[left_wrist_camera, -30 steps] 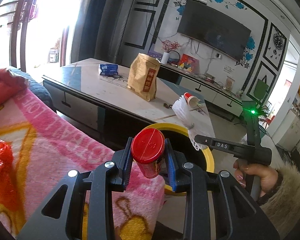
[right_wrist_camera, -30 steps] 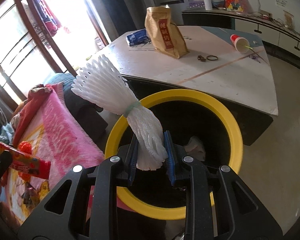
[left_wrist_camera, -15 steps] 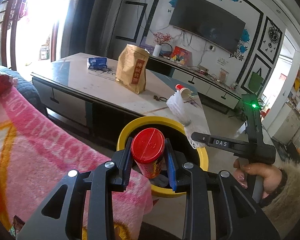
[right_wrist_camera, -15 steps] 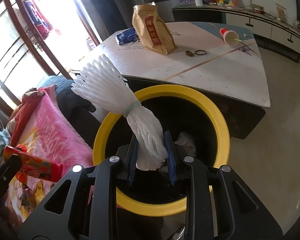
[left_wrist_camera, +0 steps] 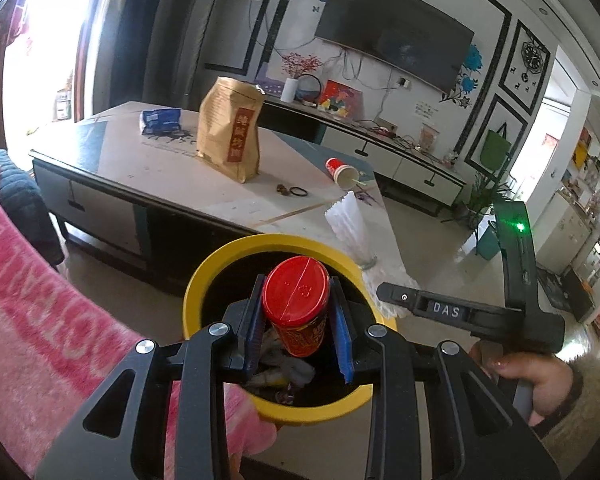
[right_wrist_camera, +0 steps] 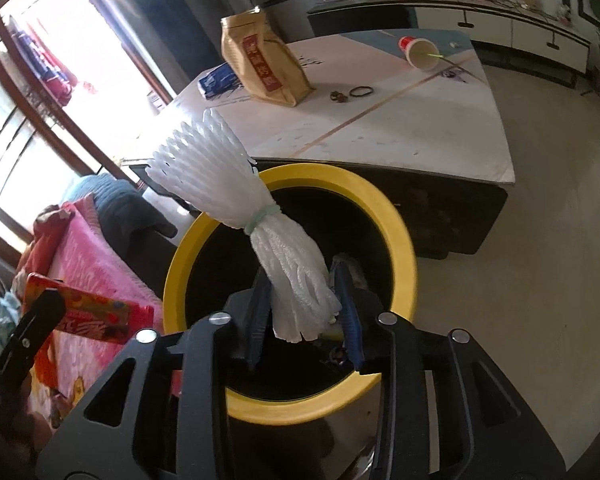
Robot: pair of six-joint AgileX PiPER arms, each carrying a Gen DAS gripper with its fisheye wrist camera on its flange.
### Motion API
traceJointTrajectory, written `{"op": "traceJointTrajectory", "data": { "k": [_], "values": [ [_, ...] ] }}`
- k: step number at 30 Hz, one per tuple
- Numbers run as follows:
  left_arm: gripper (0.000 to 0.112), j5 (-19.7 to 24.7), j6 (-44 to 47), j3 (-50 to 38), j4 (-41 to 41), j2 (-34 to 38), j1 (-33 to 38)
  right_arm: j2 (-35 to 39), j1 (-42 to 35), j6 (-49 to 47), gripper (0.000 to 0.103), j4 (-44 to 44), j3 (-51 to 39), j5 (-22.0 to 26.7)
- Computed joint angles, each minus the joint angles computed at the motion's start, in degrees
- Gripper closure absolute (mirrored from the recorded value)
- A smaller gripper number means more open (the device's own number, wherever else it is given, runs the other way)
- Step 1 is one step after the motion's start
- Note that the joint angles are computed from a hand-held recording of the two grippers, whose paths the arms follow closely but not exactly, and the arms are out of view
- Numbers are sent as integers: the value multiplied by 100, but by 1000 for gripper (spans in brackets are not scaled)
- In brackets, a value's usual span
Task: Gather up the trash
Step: 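Lift and carry the red can and white foam net over the yellow-rimmed bin, then open both grippers to drop the red can and foam net into the bin, then move both open grippers back over the trash on the blanket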
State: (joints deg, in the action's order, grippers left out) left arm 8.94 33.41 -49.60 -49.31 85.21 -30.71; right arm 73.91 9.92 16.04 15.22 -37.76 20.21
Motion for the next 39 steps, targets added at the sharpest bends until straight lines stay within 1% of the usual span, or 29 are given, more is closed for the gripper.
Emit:
{"op": "traceJointTrajectory", "data": {
  "k": [1, 2, 3, 4, 5, 6, 7, 9, 10, 12, 17, 20, 23, 25, 29, 35, 39],
  "values": [
    [82, 37, -62, -42, 55, 45, 4, -13, -38, -35, 67, 62, 18, 0],
    [71, 71, -354, -101, 322, 128, 38, -27, -62, -42, 63, 96, 31, 3],
    [46, 145, -424, -121, 359, 159, 98, -41, -75, 0, 55, 93, 50, -10],
    [35, 228, -297, -110, 167, 173, 188, -45, -86, 4, 53, 100, 54, -6],
    [27, 296, 60, -69, -213, 149, 287, -46, -92, 27, 53, 82, 50, 12],
    [27, 323, 267, -7, -430, 98, 356, -41, -70, 114, 53, 3, 45, 19],
    [27, 302, 254, 54, -419, 42, 388, -35, -27, 242, 52, -122, 37, 10],
    [18, 193, -168, 221, 15, -142, 425, -45, 86, 584, 51, -439, 18, 6],
    [18, 129, -335, 332, 180, -254, 459, -58, 188, 832, 49, -686, -1, -4],
    [17, 114, -679, 481, 511, -449, 553, -93, 402, 1338, 48, -1192, -35, -31],
    [17, 78, -2327, 820, 2111, -992, 817, -187, 1245, 2697, 46, -2611, -181, -145],
    [17, 161, -2740, 957, 2547, -1284, 1063, -190, 1772, 3450, 44, -3388, -293, -149],
    [17, 255, -2570, 1071, 2451, -1539, 1336, -168, 2176, 3854, 43, -3792, -413, -129],
    [17, 304, -2843, 1129, 2767, -1697, 1480, -132, 2430, 4023, 42, -3979, -508, -104],
    [17, 437, -2863, 1280, 2853, -2037, 1855, -105, 2927, 4553, 42, -4485, -613, -43],
    [17, 662, -2324, 1473, 2454, -2476, 2510, 67, 3594, 5055, 42, -4998, -822, 13],
    [17, 856, -1703, 1575, 1893, -2691, 2993, 186, 4030, 5378, 42, -5347, -948, 72]
  ]
}}
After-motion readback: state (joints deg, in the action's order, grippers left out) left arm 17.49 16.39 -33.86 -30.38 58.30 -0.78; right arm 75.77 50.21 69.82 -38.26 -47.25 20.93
